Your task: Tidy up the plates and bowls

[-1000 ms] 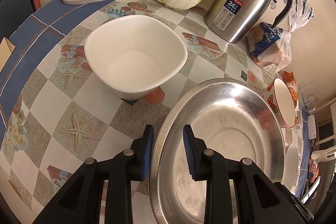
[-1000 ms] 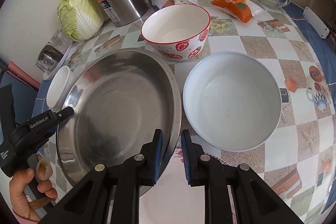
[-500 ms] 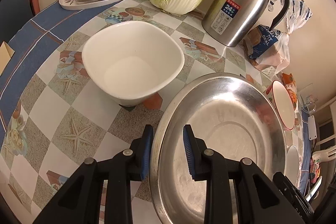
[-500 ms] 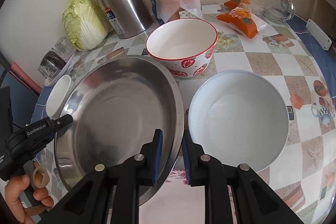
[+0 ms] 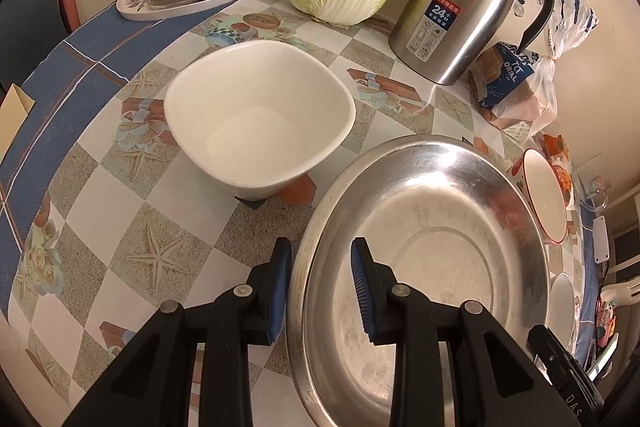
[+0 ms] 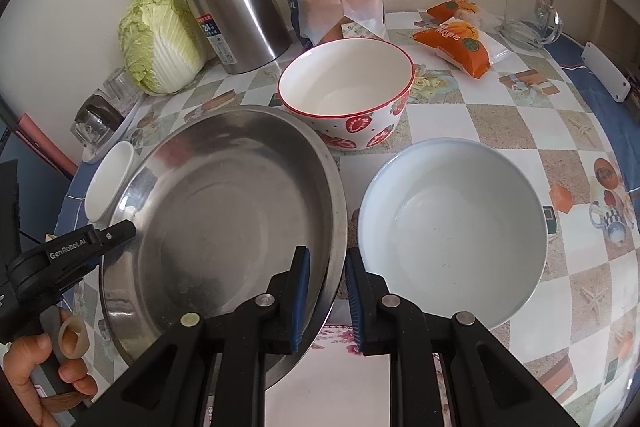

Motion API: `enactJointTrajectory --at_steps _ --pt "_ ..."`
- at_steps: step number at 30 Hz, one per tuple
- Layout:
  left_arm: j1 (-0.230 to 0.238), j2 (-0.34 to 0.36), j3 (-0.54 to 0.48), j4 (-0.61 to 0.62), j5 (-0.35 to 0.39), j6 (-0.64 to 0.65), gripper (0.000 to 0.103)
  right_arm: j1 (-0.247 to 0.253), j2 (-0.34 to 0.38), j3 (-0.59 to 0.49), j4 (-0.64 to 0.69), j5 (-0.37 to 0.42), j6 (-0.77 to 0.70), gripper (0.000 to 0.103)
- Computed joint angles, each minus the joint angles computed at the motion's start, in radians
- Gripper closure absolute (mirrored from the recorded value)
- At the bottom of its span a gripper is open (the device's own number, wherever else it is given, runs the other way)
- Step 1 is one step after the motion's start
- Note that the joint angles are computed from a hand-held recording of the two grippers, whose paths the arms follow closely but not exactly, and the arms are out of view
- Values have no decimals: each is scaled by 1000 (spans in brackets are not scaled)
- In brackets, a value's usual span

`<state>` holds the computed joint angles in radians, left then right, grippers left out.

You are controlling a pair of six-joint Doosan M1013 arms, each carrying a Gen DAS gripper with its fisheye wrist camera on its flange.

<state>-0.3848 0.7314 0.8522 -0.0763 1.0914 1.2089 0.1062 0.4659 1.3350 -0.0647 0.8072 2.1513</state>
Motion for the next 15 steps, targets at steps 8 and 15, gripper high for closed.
enactJointTrajectory --at_steps 8,15 --pt "-6 -11 -5 31 9 11 65 4 -14 -3 -38 18 34 82" --pt "-17 -5 -27 65 48 37 42 11 -20 -11 -98 47 72 69"
